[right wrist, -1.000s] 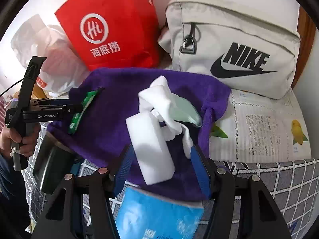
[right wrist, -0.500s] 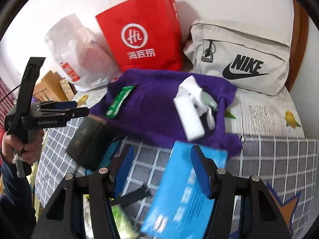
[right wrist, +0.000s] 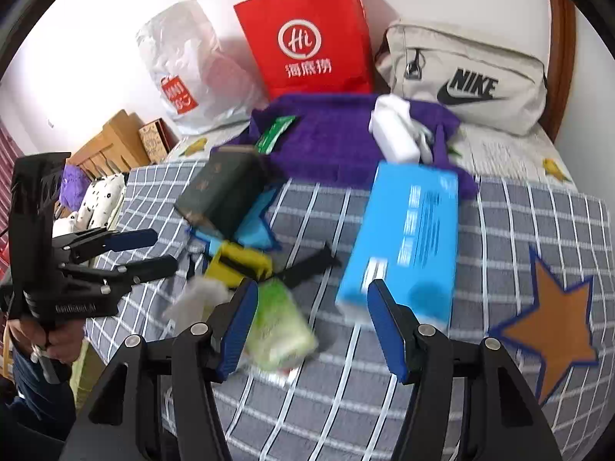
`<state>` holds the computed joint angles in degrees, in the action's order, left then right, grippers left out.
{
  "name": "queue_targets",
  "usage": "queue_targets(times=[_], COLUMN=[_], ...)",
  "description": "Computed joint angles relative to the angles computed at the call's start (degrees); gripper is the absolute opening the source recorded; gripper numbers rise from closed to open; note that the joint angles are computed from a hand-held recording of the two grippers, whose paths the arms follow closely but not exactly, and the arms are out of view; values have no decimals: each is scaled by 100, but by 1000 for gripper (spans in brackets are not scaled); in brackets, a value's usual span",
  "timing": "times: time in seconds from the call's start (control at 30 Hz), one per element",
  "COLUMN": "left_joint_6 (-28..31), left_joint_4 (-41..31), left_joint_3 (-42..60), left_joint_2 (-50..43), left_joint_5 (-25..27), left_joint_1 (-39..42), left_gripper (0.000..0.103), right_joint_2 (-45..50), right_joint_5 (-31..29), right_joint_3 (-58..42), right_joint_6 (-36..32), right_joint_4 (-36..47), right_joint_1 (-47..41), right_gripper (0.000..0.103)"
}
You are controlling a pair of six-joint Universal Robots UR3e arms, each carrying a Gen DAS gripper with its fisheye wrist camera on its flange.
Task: Organize soft objects
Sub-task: 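Grasp the white cloth with the left tool while the right tool grasps the green tissue pack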
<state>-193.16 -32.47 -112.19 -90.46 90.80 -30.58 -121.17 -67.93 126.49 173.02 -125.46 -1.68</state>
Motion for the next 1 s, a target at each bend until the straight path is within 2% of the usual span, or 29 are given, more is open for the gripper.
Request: queue_targets(times=[0.07,0.23,0.33,0.43,0.53,0.63,0.83,1.0], left_joint_6=[41,253,268,386,356,224,55,-38], left_joint_4=[206,611,747,626,942,926,612,546], left_joint_3=[39,127,304,458,104,-205,-612,-1102], left_joint_2=[-238,-753,-1129,-1383,-1140,-605,325,798], left_joint_5=[323,699,1136,1233,1046,829,807,606], left_joint_1=[-309,-627,-865,-909,-793,-570,-143,169], left_gripper=[65,64,46,22,22,22,22,22], right_joint_2=[-317,-982,-1305,-1438,-1457,-1312,-481,649], right_joint_5=[-25,-110,-52,8,-10,-47,50,-15], right_joint_3=[204,603,853,1045,1162,1232,1290,1059], right_joint_6=[-23,-79,-161,-225,-232,-204,-94,7], right_joint_4=[161,478,685,771,748,557,-486,-1477], right_joint_1=[-9,-180,-422,-562,-550,-402,124,696], right_gripper=[59,59,59,59,59,59,59,59])
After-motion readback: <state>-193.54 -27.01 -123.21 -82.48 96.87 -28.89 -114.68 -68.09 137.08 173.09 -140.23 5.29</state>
